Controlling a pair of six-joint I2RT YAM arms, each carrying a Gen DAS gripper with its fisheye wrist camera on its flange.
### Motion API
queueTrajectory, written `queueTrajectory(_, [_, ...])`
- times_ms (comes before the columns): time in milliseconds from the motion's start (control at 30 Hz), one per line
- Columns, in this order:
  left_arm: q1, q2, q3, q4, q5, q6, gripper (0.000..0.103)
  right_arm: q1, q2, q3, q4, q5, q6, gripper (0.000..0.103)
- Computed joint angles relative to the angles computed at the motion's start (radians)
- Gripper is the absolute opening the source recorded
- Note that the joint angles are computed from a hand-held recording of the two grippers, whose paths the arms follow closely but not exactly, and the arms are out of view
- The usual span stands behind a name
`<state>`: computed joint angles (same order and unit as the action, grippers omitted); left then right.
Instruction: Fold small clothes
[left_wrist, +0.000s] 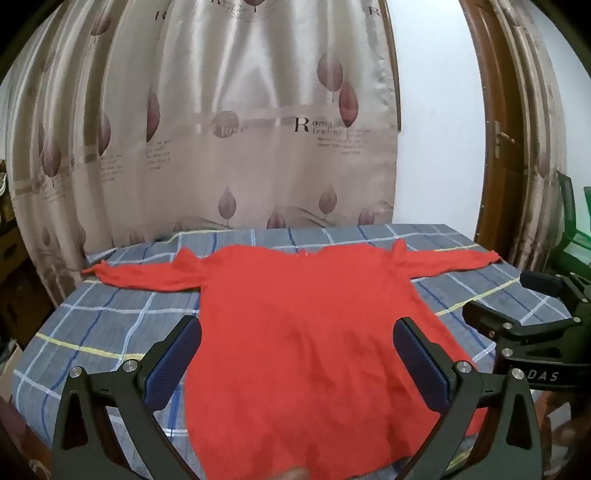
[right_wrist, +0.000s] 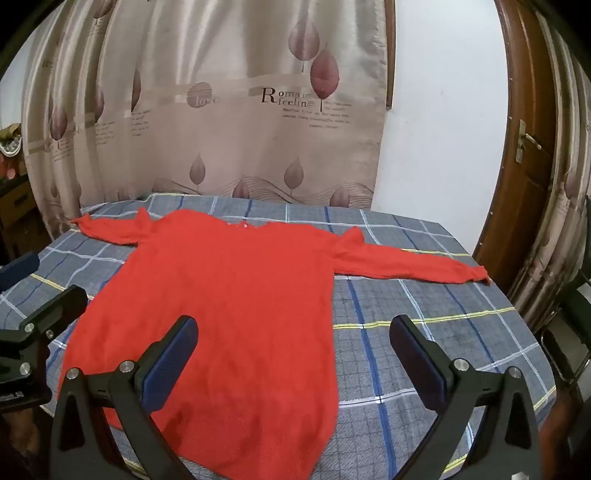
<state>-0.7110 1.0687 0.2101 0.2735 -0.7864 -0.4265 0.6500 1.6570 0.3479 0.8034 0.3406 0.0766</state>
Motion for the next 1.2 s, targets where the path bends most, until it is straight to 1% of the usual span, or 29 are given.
queueTrajectory(133, [-0.019,-0.014,-0.004,-0.013,-0.007,-0.016,0.103,0.001,0.003,0.005,-0.006,-0.001,0.004,0.103])
queueTrajectory(200, [0.023,0.01,-0.005,-0.012,0.042,-0.04,0.103,0.002,0.004,0.008,-0.01,-0.001,0.003,0.103])
queueTrajectory(267, [0.068,0.004,0.002,-0.028,0.092,-0.04,0.103,0.001,0.001,0.01,-0.027,0.001,0.002,0.103])
queueTrajectory(333, [0.059,0.043,-0.018,0.034,0.082,-0.043,0.103,-0.007,-0.007,0.005,-0.032,-0.007,0.0,0.103])
queueTrajectory(400, [0.06,0.04,-0.012,0.025,0.092,-0.046,0.103,-0.007,-0.012,-0.002,-0.035,-0.008,0.001,0.103])
queueTrajectory(467, [0.063,0.037,-0.019,0.034,0.102,-0.046,0.103,-0.011,-0.007,0.024,-0.06,-0.01,0.0,0.103])
queueTrajectory(600, [0.074,0.049,-0.033,0.075,0.121,-0.034,0.103,-0.021,-0.015,0.033,-0.081,-0.023,-0.004,0.103])
queueTrajectory(700, [0.069,0.044,-0.046,0.097,0.116,-0.026,0.103,-0.014,0.016,0.02,-0.041,-0.013,0.002,0.103])
queueTrajectory(867, [0.059,0.038,-0.039,0.082,0.108,-0.019,0.103,-0.014,0.013,0.022,-0.047,-0.012,0.001,0.103])
queueTrajectory(1200, [0.068,0.031,-0.04,0.086,0.161,-0.021,0.103,-0.013,0.022,0.027,-0.047,-0.006,-0.002,0.103])
